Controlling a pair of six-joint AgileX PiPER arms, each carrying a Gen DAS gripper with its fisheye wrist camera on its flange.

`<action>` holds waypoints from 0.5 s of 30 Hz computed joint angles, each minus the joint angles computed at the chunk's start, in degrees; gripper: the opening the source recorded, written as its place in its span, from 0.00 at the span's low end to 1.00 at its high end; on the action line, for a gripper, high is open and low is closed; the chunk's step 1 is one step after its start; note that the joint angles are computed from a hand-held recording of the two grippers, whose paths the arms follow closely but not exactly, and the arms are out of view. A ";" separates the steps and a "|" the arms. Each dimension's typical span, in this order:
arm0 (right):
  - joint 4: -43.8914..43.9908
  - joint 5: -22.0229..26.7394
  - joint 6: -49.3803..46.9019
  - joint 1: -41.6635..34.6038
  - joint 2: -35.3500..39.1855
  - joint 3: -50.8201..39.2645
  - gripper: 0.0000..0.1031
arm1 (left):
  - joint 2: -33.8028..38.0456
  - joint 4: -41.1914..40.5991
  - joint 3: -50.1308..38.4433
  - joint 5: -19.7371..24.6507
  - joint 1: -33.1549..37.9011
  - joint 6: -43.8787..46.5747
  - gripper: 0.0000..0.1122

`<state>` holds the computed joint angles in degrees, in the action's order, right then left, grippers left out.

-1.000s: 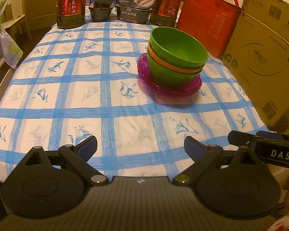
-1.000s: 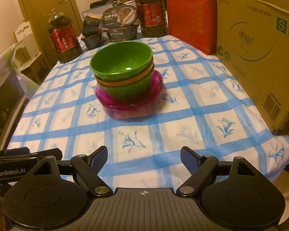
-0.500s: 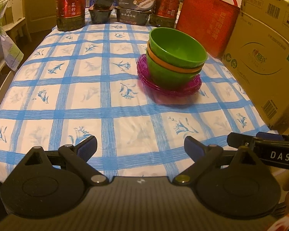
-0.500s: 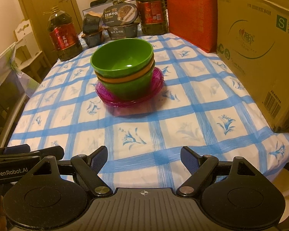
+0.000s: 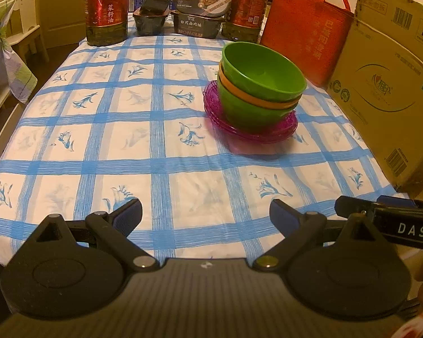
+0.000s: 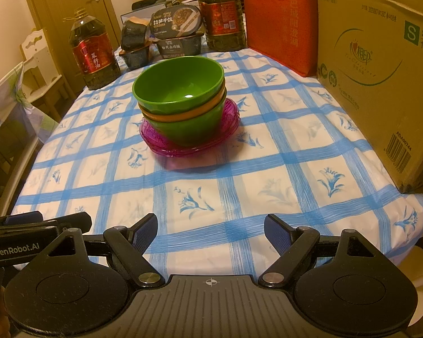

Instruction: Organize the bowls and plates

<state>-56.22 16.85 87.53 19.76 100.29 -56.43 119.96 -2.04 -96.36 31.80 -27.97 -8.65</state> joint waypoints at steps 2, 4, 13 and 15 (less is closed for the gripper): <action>-0.03 -0.05 0.04 -0.02 0.00 0.01 0.80 | 0.01 0.11 0.00 0.04 -0.03 -0.12 0.86; -0.49 -0.06 0.54 0.02 -0.02 0.07 0.80 | -0.02 0.03 0.06 -0.05 -0.02 -0.03 0.86; -0.72 -0.08 0.83 0.05 -0.02 0.19 0.80 | -0.07 0.04 0.20 -0.15 -0.03 -0.06 0.86; -0.88 -0.10 0.98 0.06 -0.02 0.22 0.80 | -0.06 0.11 0.18 -0.10 -0.03 -0.17 0.86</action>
<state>-57.10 16.74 88.51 19.82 100.26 -56.21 119.90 -1.94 -96.18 31.70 -27.99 -8.82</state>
